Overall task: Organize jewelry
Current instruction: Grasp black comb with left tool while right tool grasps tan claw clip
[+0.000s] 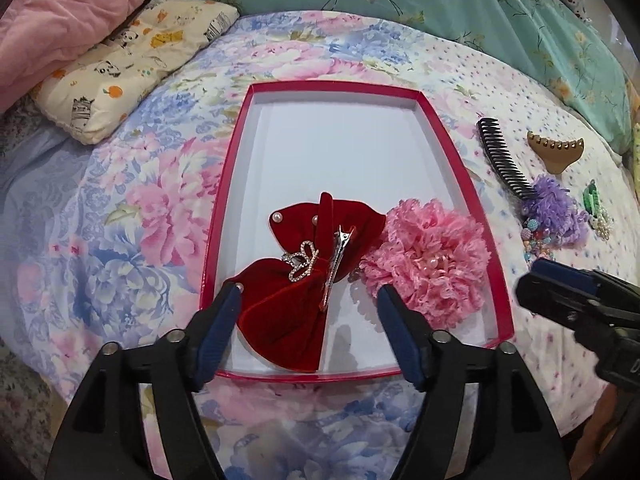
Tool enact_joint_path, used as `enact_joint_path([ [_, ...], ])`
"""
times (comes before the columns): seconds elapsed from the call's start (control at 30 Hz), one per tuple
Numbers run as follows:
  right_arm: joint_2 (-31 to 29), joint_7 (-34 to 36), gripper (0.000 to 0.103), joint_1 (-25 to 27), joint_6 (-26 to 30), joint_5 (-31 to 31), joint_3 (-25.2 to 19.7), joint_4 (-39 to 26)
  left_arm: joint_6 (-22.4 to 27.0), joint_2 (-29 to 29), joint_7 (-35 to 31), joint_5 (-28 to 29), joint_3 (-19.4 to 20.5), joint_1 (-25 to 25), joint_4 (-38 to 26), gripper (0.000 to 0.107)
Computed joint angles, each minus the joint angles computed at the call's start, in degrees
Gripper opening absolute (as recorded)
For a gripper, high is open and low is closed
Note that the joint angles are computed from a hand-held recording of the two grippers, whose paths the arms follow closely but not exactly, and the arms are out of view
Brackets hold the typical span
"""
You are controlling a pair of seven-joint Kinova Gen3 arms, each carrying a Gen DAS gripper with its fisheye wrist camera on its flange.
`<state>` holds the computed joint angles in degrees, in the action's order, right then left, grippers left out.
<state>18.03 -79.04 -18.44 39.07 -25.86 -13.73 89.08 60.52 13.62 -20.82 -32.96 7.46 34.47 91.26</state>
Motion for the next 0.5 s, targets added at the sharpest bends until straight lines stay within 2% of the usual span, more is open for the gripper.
enact_joint_path([
  [0.23,-4.02,1.32,0.063,3.65,-2.19,-2.35,1.35,4.74,2.29,0.80,0.16,-1.33,0.41,1.61,-2.97,0.084],
  [0.5,-7.27,-0.51,0.064,9.23,-4.07,-3.27,5.84,8.90,1.67,3.89,-3.90,0.54,0.29,2.58,-8.80,0.087],
])
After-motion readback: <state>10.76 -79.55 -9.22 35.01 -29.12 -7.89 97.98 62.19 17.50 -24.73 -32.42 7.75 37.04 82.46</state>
